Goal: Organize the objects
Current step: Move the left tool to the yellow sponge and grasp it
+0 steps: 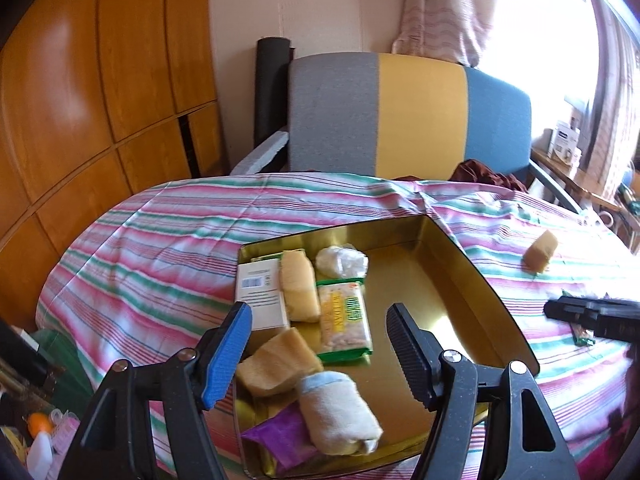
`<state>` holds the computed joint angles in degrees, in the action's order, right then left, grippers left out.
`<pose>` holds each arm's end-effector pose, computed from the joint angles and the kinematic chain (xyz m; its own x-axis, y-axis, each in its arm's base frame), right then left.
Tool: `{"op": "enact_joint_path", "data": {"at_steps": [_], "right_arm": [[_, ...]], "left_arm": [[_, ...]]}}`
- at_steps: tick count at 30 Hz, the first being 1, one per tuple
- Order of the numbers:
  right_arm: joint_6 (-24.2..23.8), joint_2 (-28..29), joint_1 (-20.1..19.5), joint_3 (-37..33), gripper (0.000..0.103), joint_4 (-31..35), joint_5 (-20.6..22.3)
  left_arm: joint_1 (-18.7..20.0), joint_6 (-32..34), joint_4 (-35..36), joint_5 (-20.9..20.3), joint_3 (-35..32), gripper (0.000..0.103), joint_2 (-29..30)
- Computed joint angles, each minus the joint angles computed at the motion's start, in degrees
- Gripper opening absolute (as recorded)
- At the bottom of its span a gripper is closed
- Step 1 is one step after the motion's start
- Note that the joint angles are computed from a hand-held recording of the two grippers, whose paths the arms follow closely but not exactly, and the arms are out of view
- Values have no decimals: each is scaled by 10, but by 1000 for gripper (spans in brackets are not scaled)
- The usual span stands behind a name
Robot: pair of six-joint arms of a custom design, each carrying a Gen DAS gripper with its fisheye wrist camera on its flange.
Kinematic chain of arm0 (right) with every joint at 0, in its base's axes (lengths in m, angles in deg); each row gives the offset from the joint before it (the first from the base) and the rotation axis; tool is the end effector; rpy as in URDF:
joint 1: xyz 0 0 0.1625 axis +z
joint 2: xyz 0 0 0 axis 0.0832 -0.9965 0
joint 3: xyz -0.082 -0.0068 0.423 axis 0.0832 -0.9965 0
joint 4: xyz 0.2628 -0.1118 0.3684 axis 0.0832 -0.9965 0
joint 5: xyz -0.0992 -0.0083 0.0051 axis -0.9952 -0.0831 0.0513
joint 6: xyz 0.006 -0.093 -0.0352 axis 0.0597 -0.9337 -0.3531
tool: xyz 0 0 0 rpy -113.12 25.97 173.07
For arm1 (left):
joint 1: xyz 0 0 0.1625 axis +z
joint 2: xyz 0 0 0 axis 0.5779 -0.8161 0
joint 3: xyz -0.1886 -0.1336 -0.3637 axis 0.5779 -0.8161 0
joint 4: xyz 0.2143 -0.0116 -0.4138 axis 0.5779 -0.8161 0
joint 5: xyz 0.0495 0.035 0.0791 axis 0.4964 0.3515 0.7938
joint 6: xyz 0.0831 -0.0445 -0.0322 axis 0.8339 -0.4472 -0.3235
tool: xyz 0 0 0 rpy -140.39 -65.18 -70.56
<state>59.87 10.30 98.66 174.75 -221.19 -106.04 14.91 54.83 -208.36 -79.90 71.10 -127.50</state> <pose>0.1886 -0.4726 0.1756 -0.8698 0.1928 0.4542 -0.1664 0.7519 -0.6379 -0.1808 -0.5302 0.1890 -0.6407 0.3524 -0.6822 0.7211 0.5813 -0.3770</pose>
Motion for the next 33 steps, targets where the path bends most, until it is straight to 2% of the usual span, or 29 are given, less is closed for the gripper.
{"op": "enact_joint_path", "data": {"at_steps": [7, 11, 12, 15, 16, 19, 23, 30, 33], "right_arm": [[-30, -59, -27, 25, 51, -51, -83], [-76, -54, -50, 37, 51, -164, -159], [-66, -60, -62, 46, 51, -181, -163], [32, -105, -101, 73, 51, -152, -139], [52, -115, -107, 78, 51, -150, -133], [72, -131, -115, 91, 51, -173, -120], [116, -167, -136, 110, 51, -146, -78], [156, -203, -165, 128, 51, -127, -23], [164, -211, -169, 135, 51, -134, -13]], "left_arm": [[-14, 7, 11, -8, -6, 71, 17], [-22, 13, 16, -9, -9, 71, 28], [-24, 14, 17, -10, -10, 71, 31], [-31, 18, 20, -12, -15, 71, 43], [-34, 18, 20, -13, -16, 71, 47], [-41, 19, 25, -21, -24, 71, 62], [-49, 19, 39, -32, -36, 71, 80], [-62, 18, 52, -46, -55, 71, 114], [-66, 18, 58, -51, -63, 71, 126]]}}
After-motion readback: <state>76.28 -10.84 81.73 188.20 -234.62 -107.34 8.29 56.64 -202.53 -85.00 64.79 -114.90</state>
